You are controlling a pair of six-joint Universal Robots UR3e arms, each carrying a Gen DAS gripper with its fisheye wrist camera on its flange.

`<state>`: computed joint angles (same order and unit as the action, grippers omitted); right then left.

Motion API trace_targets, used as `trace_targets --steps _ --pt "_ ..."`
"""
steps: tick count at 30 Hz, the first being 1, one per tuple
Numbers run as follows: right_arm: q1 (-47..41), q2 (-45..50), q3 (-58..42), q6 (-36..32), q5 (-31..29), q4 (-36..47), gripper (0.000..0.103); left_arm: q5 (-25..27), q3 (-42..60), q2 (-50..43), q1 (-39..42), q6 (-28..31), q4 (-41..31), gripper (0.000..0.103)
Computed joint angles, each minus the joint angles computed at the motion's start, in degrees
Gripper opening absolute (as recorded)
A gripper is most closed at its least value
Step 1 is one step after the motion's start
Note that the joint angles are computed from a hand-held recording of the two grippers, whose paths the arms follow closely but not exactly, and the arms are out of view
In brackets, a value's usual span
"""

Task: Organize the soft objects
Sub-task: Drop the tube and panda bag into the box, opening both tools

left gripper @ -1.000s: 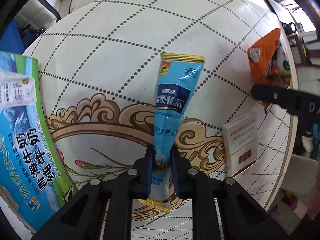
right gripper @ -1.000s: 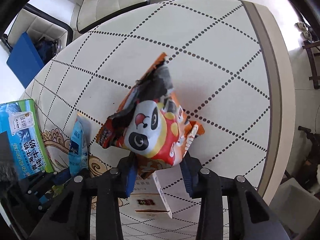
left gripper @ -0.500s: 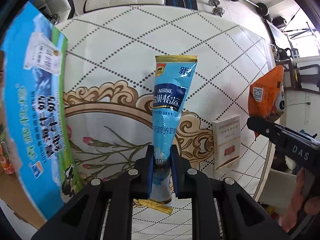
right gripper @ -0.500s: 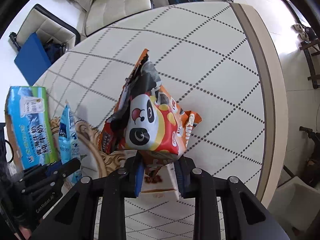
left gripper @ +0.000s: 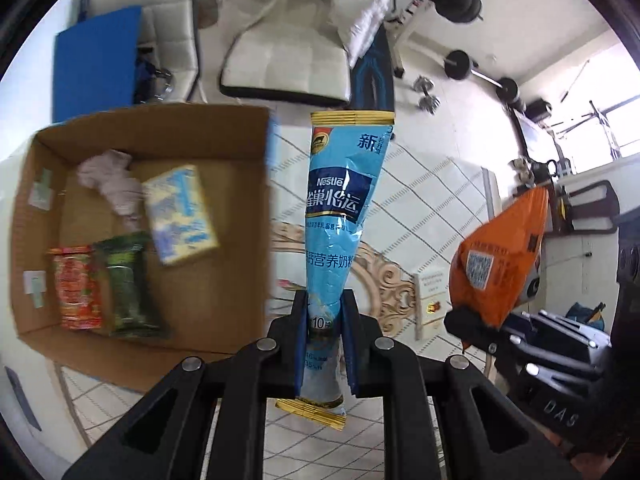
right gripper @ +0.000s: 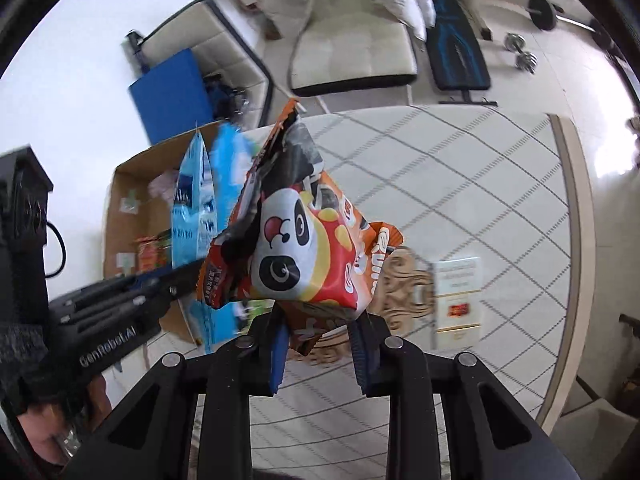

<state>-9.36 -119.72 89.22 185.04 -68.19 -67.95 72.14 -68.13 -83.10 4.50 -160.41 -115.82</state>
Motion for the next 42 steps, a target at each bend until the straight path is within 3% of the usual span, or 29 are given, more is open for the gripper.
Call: trace_targets --steps 5,11,14,23,28,32,33,35,37,39,41,42 --pt "24.4 18.3 -9.8 22.7 -2.7 -15.3 0.029 1.9 0.0 2.6 15.3 12.7 -3.7 0.013" --pt "38.5 40.4 -26.8 36.0 -5.7 -20.6 0.029 7.0 1.9 -5.5 24.5 18.7 2.9 0.013" --pt "41.5 48.7 -33.7 39.4 -6.5 -19.5 0.029 9.2 3.7 -11.7 25.2 18.2 6.2 0.013" --pt "43.4 58.9 -35.9 42.5 -7.0 -19.4 0.029 14.1 6.8 -25.7 22.1 15.7 14.6 0.013" --pt "44.4 64.4 -42.4 43.8 -7.6 -15.3 0.030 18.3 9.4 -30.8 19.3 14.5 15.4 0.017" --pt "44.5 67.1 -47.4 44.9 -8.4 -11.6 0.034 19.5 14.8 -34.1 18.9 12.1 11.9 0.020" --pt "44.7 67.8 -49.3 45.0 -8.9 -10.1 0.040 19.0 15.7 -34.2 19.2 12.1 11.4 0.021" --pt "44.8 68.1 -50.6 44.9 -9.1 -9.5 0.055 18.1 17.8 -34.5 20.0 11.8 10.2 0.034" --pt "44.7 66.6 -48.5 45.0 -9.1 -11.0 0.073 17.2 19.4 -34.1 20.9 11.9 9.0 0.037" --pt "44.8 66.7 -49.5 45.2 -9.5 -10.7 0.076 16.7 19.5 -33.1 21.7 12.4 8.7 0.049" --pt "44.9 66.8 -50.7 45.3 -9.9 -9.6 0.076 16.3 16.8 -30.2 22.5 13.6 10.2 0.071" --pt "44.9 66.6 -50.8 45.3 -9.9 -9.6 0.077 16.2 14.9 -28.3 23.1 14.4 11.1 0.076"
